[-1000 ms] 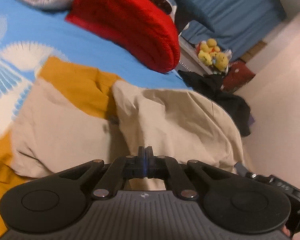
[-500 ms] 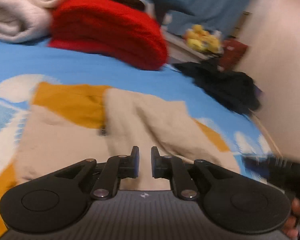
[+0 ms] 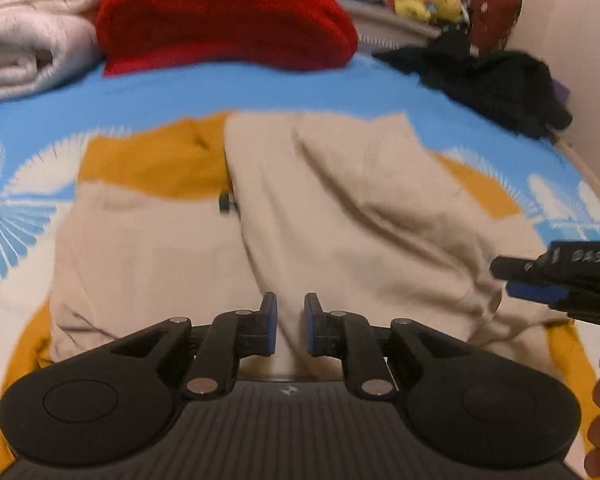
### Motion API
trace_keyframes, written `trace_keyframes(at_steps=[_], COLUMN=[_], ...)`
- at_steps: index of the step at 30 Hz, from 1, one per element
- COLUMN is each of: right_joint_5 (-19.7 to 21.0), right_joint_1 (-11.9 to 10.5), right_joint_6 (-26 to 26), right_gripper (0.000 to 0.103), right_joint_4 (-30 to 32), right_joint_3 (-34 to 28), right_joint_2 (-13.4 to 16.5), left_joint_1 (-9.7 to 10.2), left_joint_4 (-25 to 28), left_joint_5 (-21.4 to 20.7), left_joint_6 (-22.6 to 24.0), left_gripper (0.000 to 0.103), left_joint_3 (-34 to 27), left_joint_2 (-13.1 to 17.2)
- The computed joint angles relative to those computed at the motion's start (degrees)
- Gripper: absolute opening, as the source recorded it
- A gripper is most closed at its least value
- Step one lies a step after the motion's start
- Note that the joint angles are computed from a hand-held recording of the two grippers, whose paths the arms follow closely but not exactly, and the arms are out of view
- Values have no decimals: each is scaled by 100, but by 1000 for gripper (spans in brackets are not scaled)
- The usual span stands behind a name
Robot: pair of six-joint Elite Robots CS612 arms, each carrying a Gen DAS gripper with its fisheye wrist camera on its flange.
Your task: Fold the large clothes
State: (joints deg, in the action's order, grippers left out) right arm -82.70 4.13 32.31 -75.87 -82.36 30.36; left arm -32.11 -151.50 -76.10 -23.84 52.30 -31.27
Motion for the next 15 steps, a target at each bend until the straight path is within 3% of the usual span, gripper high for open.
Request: trace_keyframes(at_steps=[2,5,7,8,9,11,15], right_joint_5=[-27,248,787,915,829,588,103], right_joint_1=[43,118,90,88,123,156,274], right_joint_6=[-32,-686,-988,-1086,-1155,-1104,-1372], right_gripper=[35,47,49,49,47,42,45], right_joint_4=[-588,-1339,-1002,-473,82,473,-266], right_joint_3=[-85,-161,-91,41,174,183,-85], right_joint_2=[57,203,203,122,62,37,147], left_joint_1=[-33,-39,-35,-25,-13,14,78], left_joint_4=[38,-82,-96,-67,-48,-137,-431], left_joint_5=[190,362,433,438,425,430,399], left_joint_6=[-157,-227,-192,-193,-182,-155,-142], left_gripper=[15,15,16,17,18,20,29], left_joint_3=[0,217,356,419,478,697,1111], left_joint_2=[-33,-193,-324,-393,-450,-615,-949])
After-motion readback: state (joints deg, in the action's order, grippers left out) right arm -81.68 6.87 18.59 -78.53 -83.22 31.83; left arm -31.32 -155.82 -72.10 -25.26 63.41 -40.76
